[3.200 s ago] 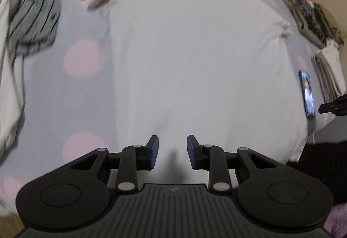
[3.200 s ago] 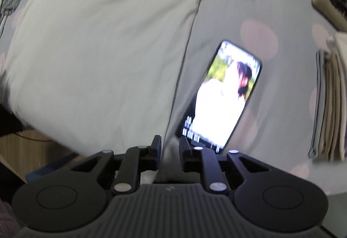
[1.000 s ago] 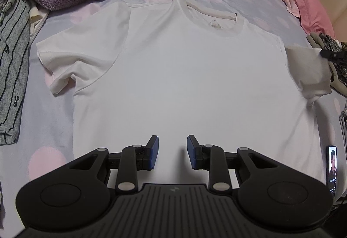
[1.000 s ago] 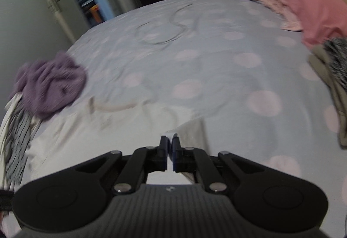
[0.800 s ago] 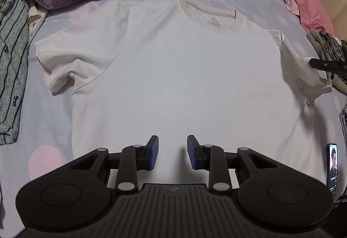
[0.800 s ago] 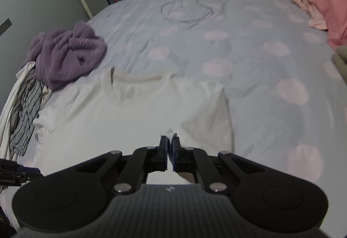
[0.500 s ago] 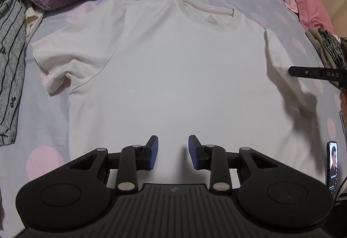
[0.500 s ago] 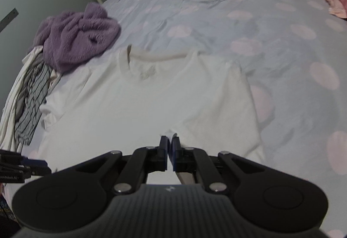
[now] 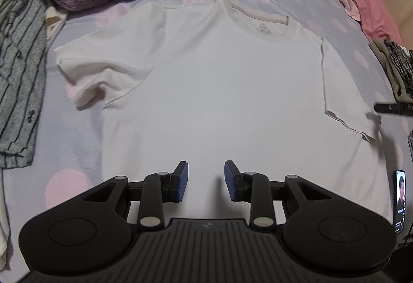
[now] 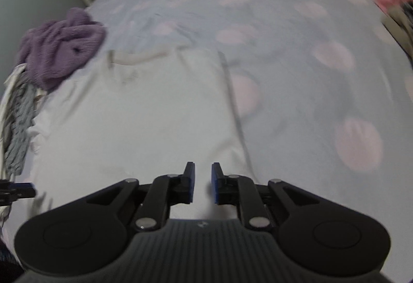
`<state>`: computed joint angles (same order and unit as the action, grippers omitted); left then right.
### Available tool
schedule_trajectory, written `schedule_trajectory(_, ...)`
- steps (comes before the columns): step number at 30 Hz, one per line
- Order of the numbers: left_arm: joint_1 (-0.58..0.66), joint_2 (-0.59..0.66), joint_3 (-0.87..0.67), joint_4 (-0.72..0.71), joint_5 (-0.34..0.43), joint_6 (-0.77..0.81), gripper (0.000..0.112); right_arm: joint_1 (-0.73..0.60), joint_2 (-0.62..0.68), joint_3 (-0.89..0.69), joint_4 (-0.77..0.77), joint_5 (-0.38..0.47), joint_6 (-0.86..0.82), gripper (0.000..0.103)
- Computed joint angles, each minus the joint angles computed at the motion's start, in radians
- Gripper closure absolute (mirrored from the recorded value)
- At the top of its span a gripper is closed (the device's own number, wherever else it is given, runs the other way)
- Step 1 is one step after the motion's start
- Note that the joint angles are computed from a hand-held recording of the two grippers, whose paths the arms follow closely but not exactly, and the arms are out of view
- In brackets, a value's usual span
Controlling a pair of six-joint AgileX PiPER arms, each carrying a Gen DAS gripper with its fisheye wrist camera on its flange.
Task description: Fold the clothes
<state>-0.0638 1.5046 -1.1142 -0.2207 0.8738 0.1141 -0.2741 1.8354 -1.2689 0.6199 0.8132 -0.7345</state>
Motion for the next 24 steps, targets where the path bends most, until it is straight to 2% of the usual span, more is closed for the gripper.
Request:
schedule_trajectory(4,0.028,-0.014,0.016,0.017,-0.002,-0.005,0.083,-0.004,0.041,0.022,-0.084,-0.013,0.109,0.093)
schedule_trajectory(6,0.039,-0.028,0.022,0.023,-0.007,-0.006,0.083,0.004,0.048,0.044,-0.112,-0.046,0.141,0.099)
schedule_trajectory(10,0.077,-0.059,0.026,0.003,-0.009,0.016,0.083,-0.015,0.007,0.04,-0.082,-0.027,0.14,0.092)
schedule_trajectory(13,0.102,-0.072,0.028,-0.002,-0.011,0.026,0.083,-0.032,-0.037,0.047,-0.042,-0.052,0.117,0.092)
schedule_trajectory(17,0.137,-0.09,0.043,0.015,-0.034,0.024,0.083,-0.018,0.006,0.044,-0.114,-0.083,0.201,0.093)
schedule_trajectory(19,0.173,-0.099,0.045,0.011,-0.04,0.034,0.083,-0.011,0.016,0.071,-0.126,-0.109,0.192,0.093)
schedule_trajectory(24,0.302,-0.111,0.034,-0.025,-0.048,0.075,0.08,0.016,-0.05,0.1,-0.171,-0.11,0.199,0.093)
